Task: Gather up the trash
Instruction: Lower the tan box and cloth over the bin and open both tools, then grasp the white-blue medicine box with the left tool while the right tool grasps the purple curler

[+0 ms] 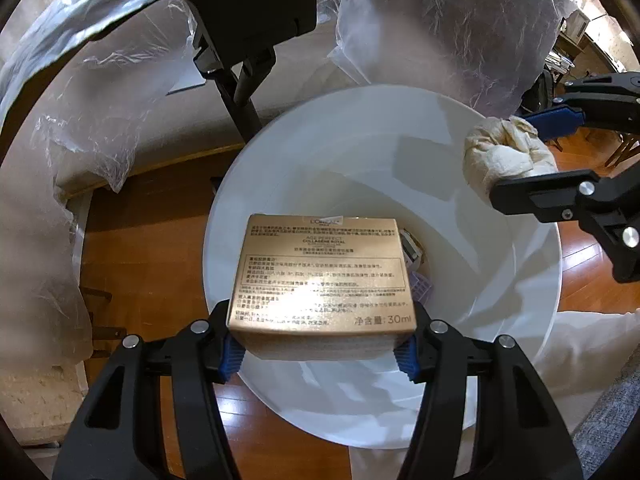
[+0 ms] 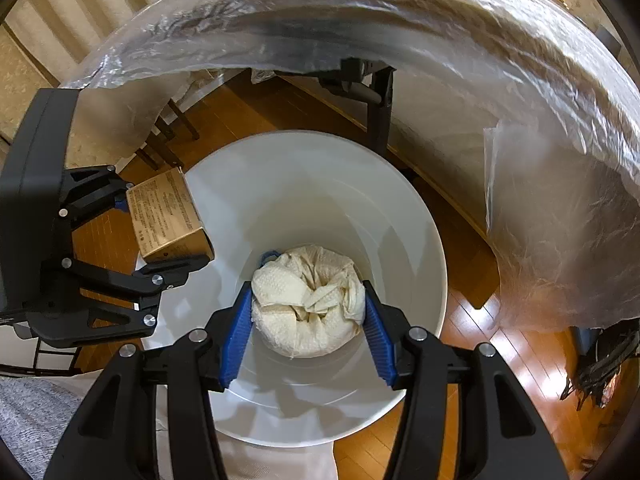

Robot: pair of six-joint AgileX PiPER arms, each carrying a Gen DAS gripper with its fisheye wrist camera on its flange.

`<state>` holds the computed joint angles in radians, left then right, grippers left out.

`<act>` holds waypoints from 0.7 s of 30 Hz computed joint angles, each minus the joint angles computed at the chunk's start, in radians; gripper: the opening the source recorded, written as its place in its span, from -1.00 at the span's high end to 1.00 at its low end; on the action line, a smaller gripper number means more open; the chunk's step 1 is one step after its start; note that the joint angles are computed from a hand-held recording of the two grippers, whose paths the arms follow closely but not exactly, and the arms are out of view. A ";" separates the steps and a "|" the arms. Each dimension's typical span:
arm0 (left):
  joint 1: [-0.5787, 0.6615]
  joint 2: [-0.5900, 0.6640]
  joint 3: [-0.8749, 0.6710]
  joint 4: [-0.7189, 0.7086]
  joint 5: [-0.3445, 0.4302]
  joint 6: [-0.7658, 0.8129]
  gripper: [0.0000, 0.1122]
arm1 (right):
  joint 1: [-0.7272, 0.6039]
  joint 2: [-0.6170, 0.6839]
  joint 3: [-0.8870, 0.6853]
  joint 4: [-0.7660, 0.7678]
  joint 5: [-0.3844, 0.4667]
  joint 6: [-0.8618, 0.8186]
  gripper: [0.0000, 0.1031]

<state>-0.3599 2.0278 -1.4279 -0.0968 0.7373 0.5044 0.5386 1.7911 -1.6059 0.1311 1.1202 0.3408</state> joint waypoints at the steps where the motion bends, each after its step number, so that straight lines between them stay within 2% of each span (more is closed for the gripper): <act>1: 0.001 -0.002 0.004 -0.008 -0.012 0.011 -0.12 | 0.000 -0.006 0.003 -0.004 -0.004 0.005 -0.02; 3: 0.013 -0.010 0.016 -0.067 -0.023 0.076 -0.81 | 0.003 -0.027 0.022 -0.022 -0.024 0.043 -0.32; 4: 0.017 -0.021 0.034 -0.087 -0.050 0.101 -0.81 | 0.000 -0.039 0.036 -0.023 -0.036 0.051 -0.44; 6: 0.011 -0.035 0.057 -0.055 -0.092 0.087 -0.81 | -0.006 -0.054 0.047 -0.023 -0.040 0.067 -0.44; 12: 0.023 -0.059 0.076 -0.053 -0.095 0.092 -0.81 | -0.017 -0.114 0.084 -0.040 -0.048 0.096 -0.46; 16: 0.043 -0.109 0.081 -0.054 -0.047 0.092 -0.81 | -0.020 -0.156 0.035 -0.070 0.007 0.098 -0.47; 19: 0.084 -0.195 0.060 -0.121 0.034 0.147 -0.81 | -0.007 -0.196 -0.030 -0.104 0.037 0.077 -0.49; 21: 0.117 -0.248 0.022 -0.196 0.093 0.195 -0.81 | 0.006 -0.205 -0.104 -0.161 0.047 0.066 -0.72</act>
<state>-0.2424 1.7801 -1.4057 -0.2927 0.8299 0.6993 0.5443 1.5864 -1.7100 -0.0304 1.1672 0.4070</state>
